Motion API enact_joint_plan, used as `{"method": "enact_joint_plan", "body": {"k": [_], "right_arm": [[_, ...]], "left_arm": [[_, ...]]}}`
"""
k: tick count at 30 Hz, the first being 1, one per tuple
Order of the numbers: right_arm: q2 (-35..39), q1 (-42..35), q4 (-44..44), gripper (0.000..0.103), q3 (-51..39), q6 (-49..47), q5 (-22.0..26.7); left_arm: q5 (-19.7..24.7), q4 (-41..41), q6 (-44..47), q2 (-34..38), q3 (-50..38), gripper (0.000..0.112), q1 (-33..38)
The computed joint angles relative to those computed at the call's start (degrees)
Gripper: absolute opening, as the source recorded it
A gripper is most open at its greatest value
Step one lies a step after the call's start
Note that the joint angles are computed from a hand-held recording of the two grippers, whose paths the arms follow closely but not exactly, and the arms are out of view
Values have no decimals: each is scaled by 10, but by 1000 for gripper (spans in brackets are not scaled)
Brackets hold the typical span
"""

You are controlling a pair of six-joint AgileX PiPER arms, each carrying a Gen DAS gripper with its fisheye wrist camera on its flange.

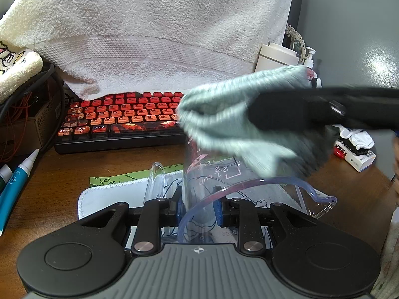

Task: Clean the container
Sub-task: 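Hold the cup with the left gripper while the right gripper rubs the cloth over its base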

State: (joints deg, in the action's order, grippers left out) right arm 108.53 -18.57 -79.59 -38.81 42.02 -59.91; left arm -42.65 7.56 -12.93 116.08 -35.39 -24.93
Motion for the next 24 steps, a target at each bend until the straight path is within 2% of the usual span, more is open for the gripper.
{"method": "enact_joint_plan", "body": {"k": [7,11,18,24], "right_arm": [[37,-16,32,12,-45,35,10],[26,-15,38,12,-16,2,4],[10,-20,-35,12,21,4,-45],[8,-20,-7,12,22,-15,-35]], "left_arm": [[0,0,0,0,0,25,0],[0,-1,0,0,0,25,0],[0,-1,1,0,0,25,-1],[0,-2,1,-1,1,25,-1]]}}
